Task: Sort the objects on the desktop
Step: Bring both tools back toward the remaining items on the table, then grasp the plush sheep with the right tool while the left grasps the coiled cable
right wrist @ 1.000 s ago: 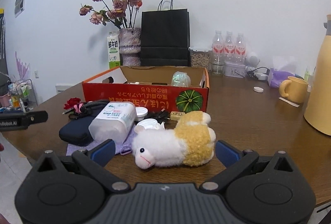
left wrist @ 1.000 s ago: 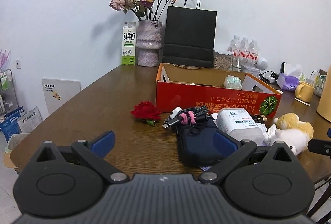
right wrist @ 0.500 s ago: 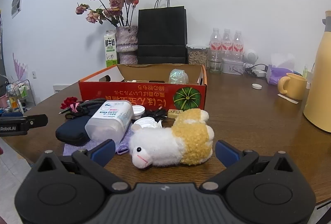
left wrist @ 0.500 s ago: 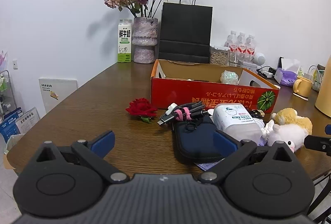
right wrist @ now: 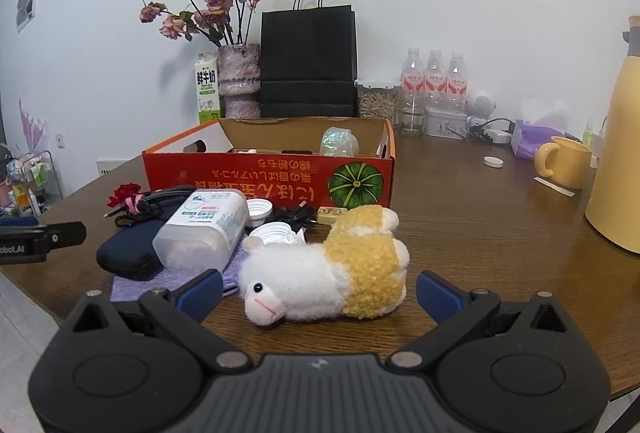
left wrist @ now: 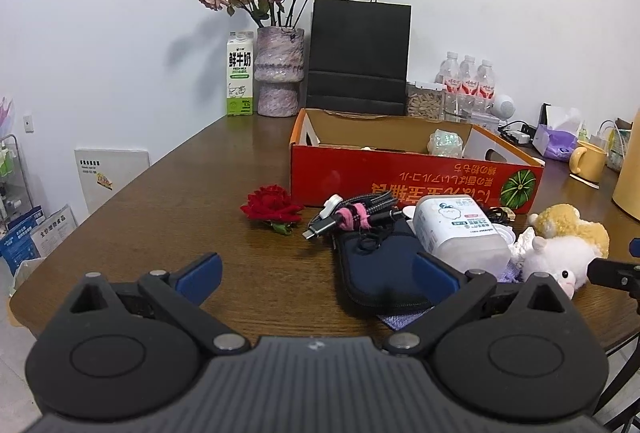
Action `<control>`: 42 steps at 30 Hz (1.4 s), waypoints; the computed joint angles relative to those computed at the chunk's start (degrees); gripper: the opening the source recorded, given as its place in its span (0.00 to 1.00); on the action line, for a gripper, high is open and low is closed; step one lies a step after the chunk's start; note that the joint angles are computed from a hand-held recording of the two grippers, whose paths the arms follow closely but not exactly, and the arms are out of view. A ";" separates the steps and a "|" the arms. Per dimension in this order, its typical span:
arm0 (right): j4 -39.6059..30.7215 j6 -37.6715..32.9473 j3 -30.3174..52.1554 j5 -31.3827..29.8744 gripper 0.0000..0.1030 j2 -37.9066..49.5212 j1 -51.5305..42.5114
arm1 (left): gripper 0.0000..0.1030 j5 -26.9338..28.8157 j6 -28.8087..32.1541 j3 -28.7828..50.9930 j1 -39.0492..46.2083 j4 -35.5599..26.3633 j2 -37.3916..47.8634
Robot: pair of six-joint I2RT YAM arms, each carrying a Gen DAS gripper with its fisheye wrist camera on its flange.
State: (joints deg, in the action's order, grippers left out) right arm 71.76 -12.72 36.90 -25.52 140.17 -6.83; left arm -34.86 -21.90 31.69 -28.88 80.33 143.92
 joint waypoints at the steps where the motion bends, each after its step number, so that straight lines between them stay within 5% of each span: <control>1: -0.50 -0.01 0.36 0.08 1.00 -0.05 0.05 | 1.00 0.22 0.11 0.24 0.08 -0.36 -0.16; 10: -5.98 -1.12 4.26 1.48 1.00 -1.41 0.48 | 1.00 4.26 1.79 3.34 2.88 -6.06 -3.09; 22: -21.73 -3.95 15.69 3.37 0.98 -2.50 0.77 | 1.00 10.96 3.59 12.80 9.31 -25.78 -8.05; 30: -37.90 -4.66 26.30 3.22 0.87 -0.65 1.69 | 1.00 15.55 4.30 20.98 11.80 -34.78 -6.95; 32: -43.21 -5.24 29.77 3.22 0.75 -0.03 1.75 | 1.00 16.48 4.28 22.95 12.15 -37.25 -6.66; 36: -52.79 -7.53 35.93 3.32 0.67 1.56 1.74 | 1.00 16.84 4.79 25.83 12.25 -40.00 -5.62; 38: -56.86 -8.64 38.83 3.21 0.53 2.78 1.77 | 1.00 17.28 4.83 26.88 12.44 -41.05 -5.03; 42: -55.88 -9.51 38.69 2.62 0.48 3.01 1.74 | 1.00 18.58 4.12 29.22 13.22 -43.83 -3.83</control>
